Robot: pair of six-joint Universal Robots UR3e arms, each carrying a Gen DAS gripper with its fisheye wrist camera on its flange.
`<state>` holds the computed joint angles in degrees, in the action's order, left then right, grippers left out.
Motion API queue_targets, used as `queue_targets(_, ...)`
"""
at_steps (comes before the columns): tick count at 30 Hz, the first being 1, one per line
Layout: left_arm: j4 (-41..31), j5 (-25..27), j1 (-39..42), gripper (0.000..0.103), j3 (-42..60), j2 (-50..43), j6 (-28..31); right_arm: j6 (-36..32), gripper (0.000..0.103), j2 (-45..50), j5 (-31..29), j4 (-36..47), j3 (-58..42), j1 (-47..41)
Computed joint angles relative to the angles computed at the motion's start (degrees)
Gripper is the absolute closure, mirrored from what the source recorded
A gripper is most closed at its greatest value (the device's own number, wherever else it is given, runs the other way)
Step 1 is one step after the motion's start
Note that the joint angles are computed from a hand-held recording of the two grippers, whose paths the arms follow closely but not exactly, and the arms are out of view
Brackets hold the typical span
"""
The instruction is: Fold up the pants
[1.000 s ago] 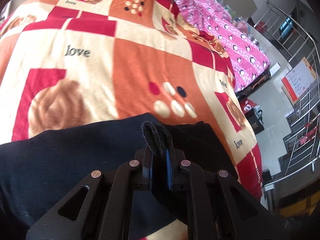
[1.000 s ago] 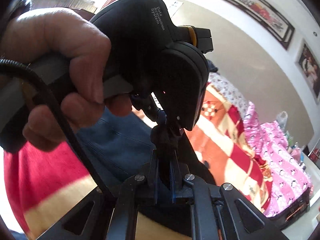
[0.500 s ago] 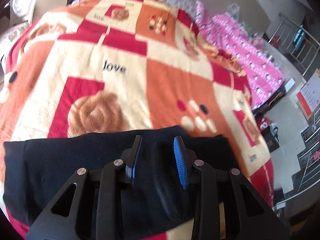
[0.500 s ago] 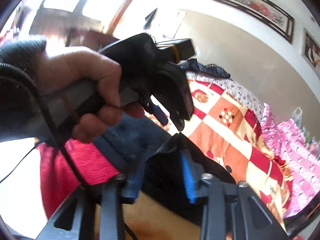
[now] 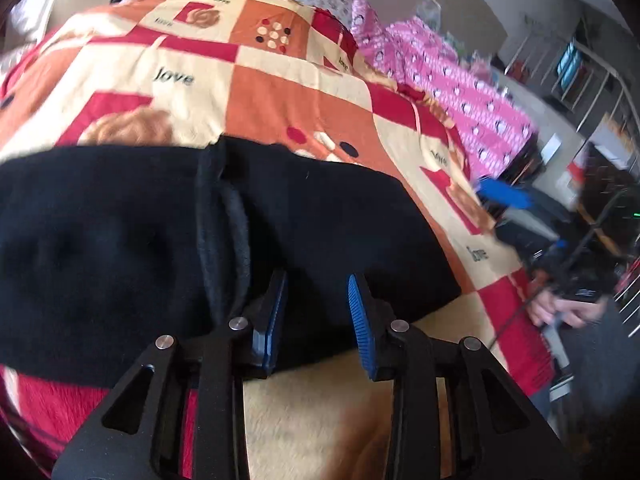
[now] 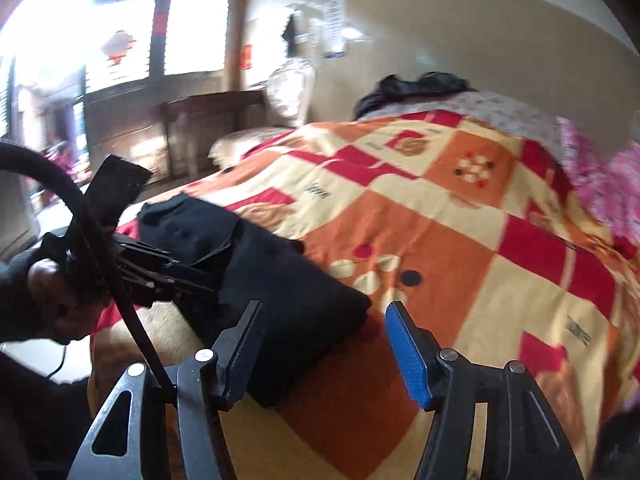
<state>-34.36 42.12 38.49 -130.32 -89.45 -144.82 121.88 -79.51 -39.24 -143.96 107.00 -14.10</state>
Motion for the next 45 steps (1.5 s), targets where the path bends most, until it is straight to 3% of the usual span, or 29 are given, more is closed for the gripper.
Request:
queue_targets(4,2.42,-1.55,1.17,0.073,-2.1,-0.01,-1.48,-6.72,0.044,9.61,-2.2,11.8,-13.59,4.96)
queue_targets(7,11.21,-0.77,0.64,0.073,-6.22,0.38,-3.57,-6.23,0.044,20.08,-8.88,17.82,-27.6,9.58)
queue_targets(9,15.61,0.09,0.1,0.073,-7.62,0.18,-4.59,-7.19,0.039,23.44,-9.44,19.84,-30.65,9.99)
queue_targets(11,11.66,0.07,0.7,0.073,-6.2,0.98,-4.5,-7.09,0.034,26.05,-7.3,22.43,-33.31,9.57)
queue_targets(13,5.81,0.9,0.23,0.072,-3.18,2.53,-4.88,-7.19,0.034,25.87,-7.26,22.15,-32.93,9.48)
queue_targets(16,3.98,-0.3,-1.18,0.072,1.63,3.17,-7.65,-6.78,0.034,24.73,-7.72,19.52,-30.54,9.64)
queue_targets(20,2.41,-2.16,-5.09,0.072,12.52,-5.84,-13.22,-6.41,0.034,24.01,-8.0,17.48,-29.29,9.82)
queue_targets(24,10.5,10.63,-9.38,0.076,19.48,-16.85,-23.96,-6.11,0.035,23.72,-8.18,16.05,-28.56,9.94)
queue_targets(26,16.2,8.84,-7.43,0.095,16.84,-18.61,-23.04,-6.05,0.035,23.43,-8.37,15.08,-27.86,9.98)
queue_targets(29,22.47,12.03,-9.25,0.095,14.07,-18.05,-22.69,-6.31,0.035,23.73,-8.02,16.52,-28.7,9.79)
queue_targets(32,23.24,14.83,-11.04,0.095,15.01,-18.32,-23.64,-6.34,0.034,23.58,-7.96,16.58,-28.56,9.72)
queue_targets(38,24.25,9.46,-7.84,0.095,13.14,-19.09,-23.82,-5.27,0.034,23.58,-8.81,12.98,-27.46,10.04)
queue_targets(43,25.31,12.08,-9.18,0.095,12.16,-17.44,-23.97,3.83,0.033,20.68,-13.97,15.01,-28.63,11.8)
queue_targets(45,25.26,13.43,-9.91,0.095,12.35,-17.15,-23.99,5.41,0.033,18.7,-8.83,15.82,-26.2,10.07)
